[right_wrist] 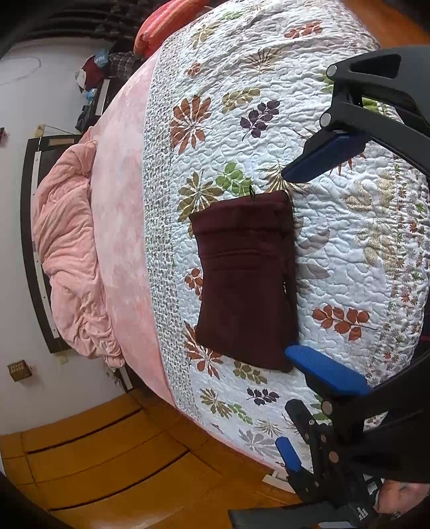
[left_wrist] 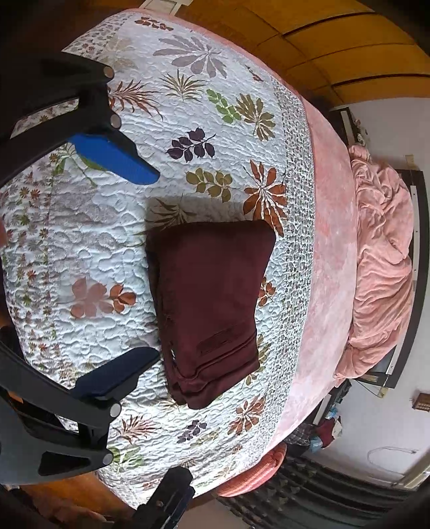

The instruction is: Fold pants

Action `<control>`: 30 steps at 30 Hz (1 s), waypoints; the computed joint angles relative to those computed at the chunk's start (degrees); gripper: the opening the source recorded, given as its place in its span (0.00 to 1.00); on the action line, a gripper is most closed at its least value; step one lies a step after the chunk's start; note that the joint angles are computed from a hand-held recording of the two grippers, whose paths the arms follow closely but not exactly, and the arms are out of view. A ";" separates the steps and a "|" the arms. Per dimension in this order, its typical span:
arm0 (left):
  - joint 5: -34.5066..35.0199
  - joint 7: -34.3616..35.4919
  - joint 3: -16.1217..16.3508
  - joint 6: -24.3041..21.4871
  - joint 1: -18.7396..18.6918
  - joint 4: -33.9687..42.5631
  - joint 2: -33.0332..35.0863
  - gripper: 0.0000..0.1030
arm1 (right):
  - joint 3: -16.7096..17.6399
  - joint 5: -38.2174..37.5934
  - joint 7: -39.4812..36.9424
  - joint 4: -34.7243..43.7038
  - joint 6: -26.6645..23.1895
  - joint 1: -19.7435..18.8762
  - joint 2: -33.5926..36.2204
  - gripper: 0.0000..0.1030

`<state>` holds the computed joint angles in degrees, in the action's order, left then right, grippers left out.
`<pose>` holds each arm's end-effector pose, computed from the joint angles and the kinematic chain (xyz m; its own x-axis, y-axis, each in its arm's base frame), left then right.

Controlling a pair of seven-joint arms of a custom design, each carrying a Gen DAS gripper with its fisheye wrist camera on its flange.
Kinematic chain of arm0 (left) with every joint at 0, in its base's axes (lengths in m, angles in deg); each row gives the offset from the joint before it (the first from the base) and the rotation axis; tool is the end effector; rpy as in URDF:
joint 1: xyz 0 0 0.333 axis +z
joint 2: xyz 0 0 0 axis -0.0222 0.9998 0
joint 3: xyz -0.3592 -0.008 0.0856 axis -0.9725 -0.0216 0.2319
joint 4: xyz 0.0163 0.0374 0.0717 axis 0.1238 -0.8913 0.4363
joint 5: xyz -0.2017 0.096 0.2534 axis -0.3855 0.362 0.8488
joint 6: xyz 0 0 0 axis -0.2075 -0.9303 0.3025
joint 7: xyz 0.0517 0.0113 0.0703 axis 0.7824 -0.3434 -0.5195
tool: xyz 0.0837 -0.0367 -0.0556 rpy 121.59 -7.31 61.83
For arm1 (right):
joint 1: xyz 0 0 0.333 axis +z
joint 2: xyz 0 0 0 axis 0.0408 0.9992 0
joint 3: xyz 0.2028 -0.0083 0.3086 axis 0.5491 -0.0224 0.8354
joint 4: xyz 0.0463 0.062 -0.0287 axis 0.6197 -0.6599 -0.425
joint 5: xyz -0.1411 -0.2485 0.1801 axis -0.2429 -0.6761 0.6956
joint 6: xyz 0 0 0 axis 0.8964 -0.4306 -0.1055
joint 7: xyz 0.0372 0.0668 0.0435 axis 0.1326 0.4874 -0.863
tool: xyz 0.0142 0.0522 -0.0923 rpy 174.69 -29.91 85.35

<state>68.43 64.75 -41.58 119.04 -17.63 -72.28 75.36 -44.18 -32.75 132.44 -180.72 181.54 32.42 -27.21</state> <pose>0.4229 -0.2756 0.5027 0.2663 -0.9579 0.1069 -0.7467 -0.2752 -0.6056 0.4604 0.3439 0.5523 0.3876 -0.9034 -0.1836 -0.7482 -0.1919 -0.6351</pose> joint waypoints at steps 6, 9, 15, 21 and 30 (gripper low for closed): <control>-0.02 -0.13 -0.46 -1.31 -0.42 0.54 -0.60 0.95 | -0.53 -3.11 2.27 -0.27 0.59 0.45 -0.55 0.96; -0.56 0.90 -0.68 -2.35 -0.71 1.19 -0.44 0.95 | -0.30 -3.23 2.41 -0.41 0.76 0.23 -0.66 0.96; -1.47 1.99 -0.64 -2.83 -1.09 1.72 0.08 0.95 | -0.19 -3.24 2.70 -0.46 0.69 0.12 -0.71 0.96; -2.40 2.35 -0.36 -1.68 -1.05 1.46 0.29 0.95 | 0.00 -2.48 1.96 -0.42 0.64 -0.02 -0.63 0.96; -2.90 2.75 -0.33 -2.86 -1.54 2.27 1.31 0.95 | -0.34 -3.72 3.27 -0.39 0.39 0.07 -0.49 0.96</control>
<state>65.53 67.51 -41.91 116.18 -19.17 -70.01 76.68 -44.52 -36.47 135.71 -181.11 181.93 32.50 -27.70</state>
